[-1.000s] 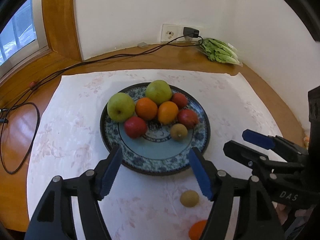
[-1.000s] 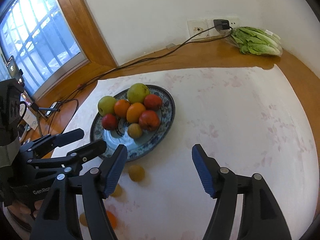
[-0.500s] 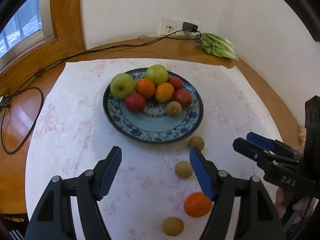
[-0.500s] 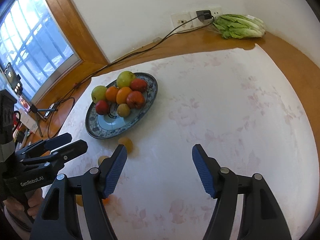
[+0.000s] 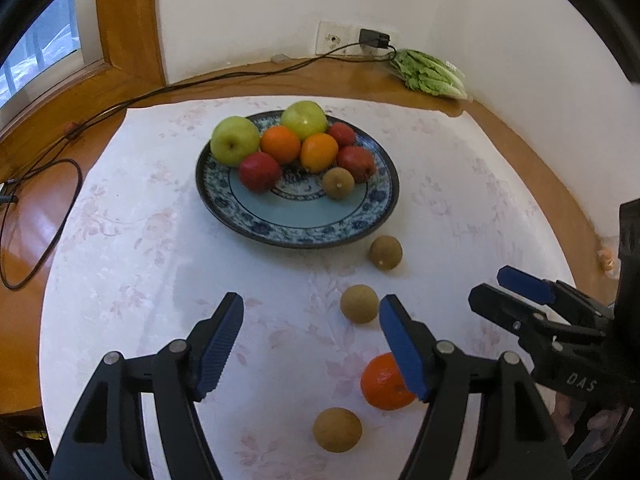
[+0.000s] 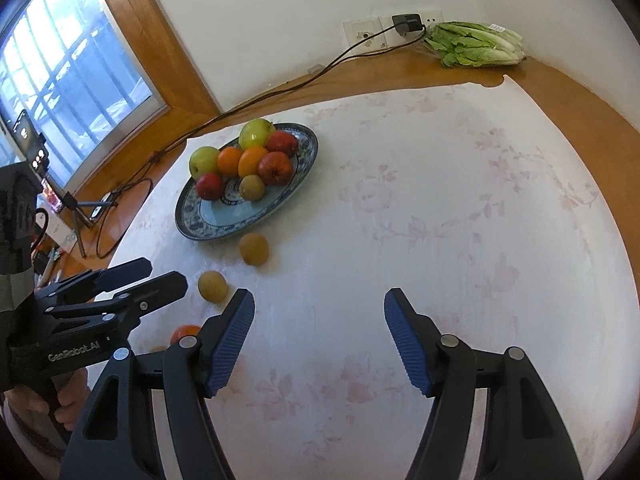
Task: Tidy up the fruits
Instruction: 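Withdraw both tools from the plate toward the kiwis and orange, then move the left tool onto a brown kiwi and close around it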
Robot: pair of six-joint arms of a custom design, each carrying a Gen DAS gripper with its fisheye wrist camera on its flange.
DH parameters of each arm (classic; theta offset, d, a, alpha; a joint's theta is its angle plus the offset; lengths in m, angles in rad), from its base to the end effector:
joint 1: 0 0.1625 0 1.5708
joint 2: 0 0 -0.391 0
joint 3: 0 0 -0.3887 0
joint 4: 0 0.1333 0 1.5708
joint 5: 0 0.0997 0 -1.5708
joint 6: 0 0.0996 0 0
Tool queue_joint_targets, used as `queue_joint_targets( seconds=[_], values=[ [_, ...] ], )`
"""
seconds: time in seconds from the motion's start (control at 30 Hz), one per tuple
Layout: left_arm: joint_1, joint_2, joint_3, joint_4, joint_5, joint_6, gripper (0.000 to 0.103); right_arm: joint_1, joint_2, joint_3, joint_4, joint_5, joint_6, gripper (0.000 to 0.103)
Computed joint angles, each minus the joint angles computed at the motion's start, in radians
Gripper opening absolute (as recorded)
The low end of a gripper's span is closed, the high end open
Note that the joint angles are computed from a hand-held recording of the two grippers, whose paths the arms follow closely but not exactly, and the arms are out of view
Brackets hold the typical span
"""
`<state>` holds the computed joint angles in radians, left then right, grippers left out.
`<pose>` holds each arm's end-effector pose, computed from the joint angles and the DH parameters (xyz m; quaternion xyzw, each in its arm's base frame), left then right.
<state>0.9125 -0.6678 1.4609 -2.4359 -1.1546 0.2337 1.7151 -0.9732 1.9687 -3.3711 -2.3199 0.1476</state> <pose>-0.2822 -0.6486 0.0440 0.4151 0.8854 -0.0779 0.1944 0.1443 -0.5380 0.1809 -0.1447 -0.8561 0.4096 0.2800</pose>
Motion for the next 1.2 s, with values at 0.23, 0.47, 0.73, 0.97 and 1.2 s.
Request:
queue_joint_targets(
  seconds=[0.23,0.47,0.73,0.97,1.2],
  values=[
    [-0.006,0.022,-0.008,0.016,0.003,-0.005,0.074,-0.008,-0.007,0.024,-0.007,0.008,0.008,0.069],
    [-0.012,0.04,-0.017,0.02,0.01,-0.012,0.073,-0.015,-0.006,0.03,-0.011,0.012,-0.001,0.069],
    [-0.02,0.054,-0.016,0.015,0.011,0.008,0.06,-0.018,-0.005,0.032,-0.018,0.017,-0.014,0.069],
    [-0.019,0.06,-0.013,0.01,0.005,0.025,0.028,-0.03,-0.011,0.049,-0.058,0.063,-0.022,0.076],
    [-0.007,0.047,-0.016,0.002,-0.012,0.021,0.027,-0.028,0.001,0.045,-0.077,0.062,-0.021,0.08]
  ],
)
